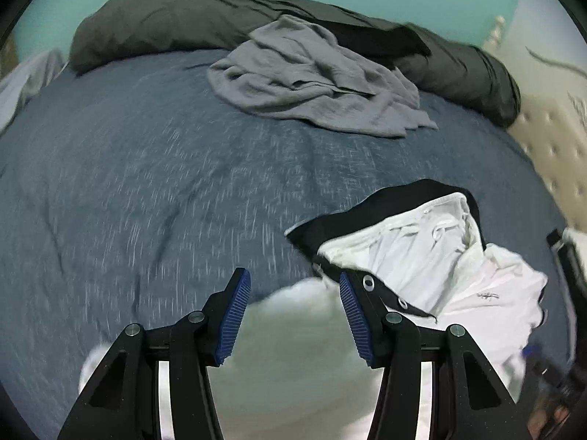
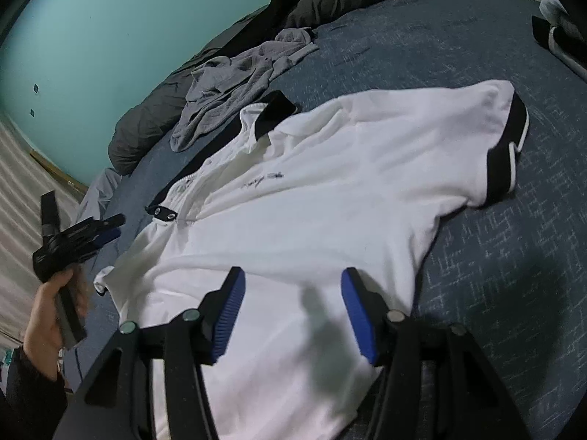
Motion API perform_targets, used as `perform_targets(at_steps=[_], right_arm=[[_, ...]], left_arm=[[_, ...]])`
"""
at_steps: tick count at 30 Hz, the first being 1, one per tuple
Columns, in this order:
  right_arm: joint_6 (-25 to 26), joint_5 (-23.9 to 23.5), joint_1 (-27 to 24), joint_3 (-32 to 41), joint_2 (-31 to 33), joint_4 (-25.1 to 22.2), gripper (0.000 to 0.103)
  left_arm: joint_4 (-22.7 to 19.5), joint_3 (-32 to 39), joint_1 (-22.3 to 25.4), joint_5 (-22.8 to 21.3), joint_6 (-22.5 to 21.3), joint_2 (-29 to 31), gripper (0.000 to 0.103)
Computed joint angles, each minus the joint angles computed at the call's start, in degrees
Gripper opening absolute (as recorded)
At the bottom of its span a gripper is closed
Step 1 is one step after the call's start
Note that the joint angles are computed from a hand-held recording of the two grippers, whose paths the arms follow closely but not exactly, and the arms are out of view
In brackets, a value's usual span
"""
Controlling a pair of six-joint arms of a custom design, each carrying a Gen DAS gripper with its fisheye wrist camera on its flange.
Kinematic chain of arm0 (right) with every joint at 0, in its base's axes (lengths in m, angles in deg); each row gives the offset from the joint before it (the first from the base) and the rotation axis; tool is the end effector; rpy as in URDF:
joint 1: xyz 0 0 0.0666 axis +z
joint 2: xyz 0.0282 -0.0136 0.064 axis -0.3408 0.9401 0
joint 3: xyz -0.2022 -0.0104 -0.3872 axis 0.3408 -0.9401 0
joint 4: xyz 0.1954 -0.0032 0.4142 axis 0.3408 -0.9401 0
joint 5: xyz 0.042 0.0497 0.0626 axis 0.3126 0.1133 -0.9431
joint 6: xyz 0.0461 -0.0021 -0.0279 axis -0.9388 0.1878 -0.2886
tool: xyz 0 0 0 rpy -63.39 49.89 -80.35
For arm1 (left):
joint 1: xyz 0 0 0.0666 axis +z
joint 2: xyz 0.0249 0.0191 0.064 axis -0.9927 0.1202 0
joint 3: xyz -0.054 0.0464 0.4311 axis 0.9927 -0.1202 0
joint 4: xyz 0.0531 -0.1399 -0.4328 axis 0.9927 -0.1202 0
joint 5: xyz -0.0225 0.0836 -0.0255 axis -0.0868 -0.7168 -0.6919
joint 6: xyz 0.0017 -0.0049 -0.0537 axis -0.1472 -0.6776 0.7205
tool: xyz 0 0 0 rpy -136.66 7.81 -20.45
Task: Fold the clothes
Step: 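Grasp the black waistband of the shorts with both grippers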
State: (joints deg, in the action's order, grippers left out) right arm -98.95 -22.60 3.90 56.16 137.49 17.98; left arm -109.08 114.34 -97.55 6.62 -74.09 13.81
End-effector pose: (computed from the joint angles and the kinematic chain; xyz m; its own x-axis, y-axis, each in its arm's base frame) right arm 0.3849 0.1646 0.3528 -0.6416 0.5718 -0.5113 0.3044 0.8017 0.5145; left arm 0.6527 -0.1752 0.3995 -0.7955 0.1918 -0.5749 0.3353 0.9294 -0.1539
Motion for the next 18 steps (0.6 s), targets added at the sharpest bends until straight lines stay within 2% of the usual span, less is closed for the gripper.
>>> perform_targets(at_steps=[3,5,8,14,18], right_arm=[[5.3,-1.7,-2.4,4.1,2.4,-3.1,0.06],[9.8,-3.7,-4.6,7.9,4.8,-5.3,0.06],[17.2,-3.5,-7.8,16.2,10.3,-11.0,0.06],[24.0,-6.2,-12.5,29.3,20.8,-19.5,0.06],[26.6,-5.7,-14.0,36.0,27.0,-23.9,0.06]], left_arm=[[-2.2,3.7,-0.5,-1.1,-1.8,2.6,0.055],[-4.2,6.4,-0.4,-0.3,-2.0,4.8,0.055],[-6.2,9.6,-0.5,-0.9,-2.7,7.3,0.055],[-10.7,16.3,-0.7,-0.8,-3.3,12.3,0.055],[-13.0,19.2,-1.1,-1.0,-5.8,14.8,0.055]])
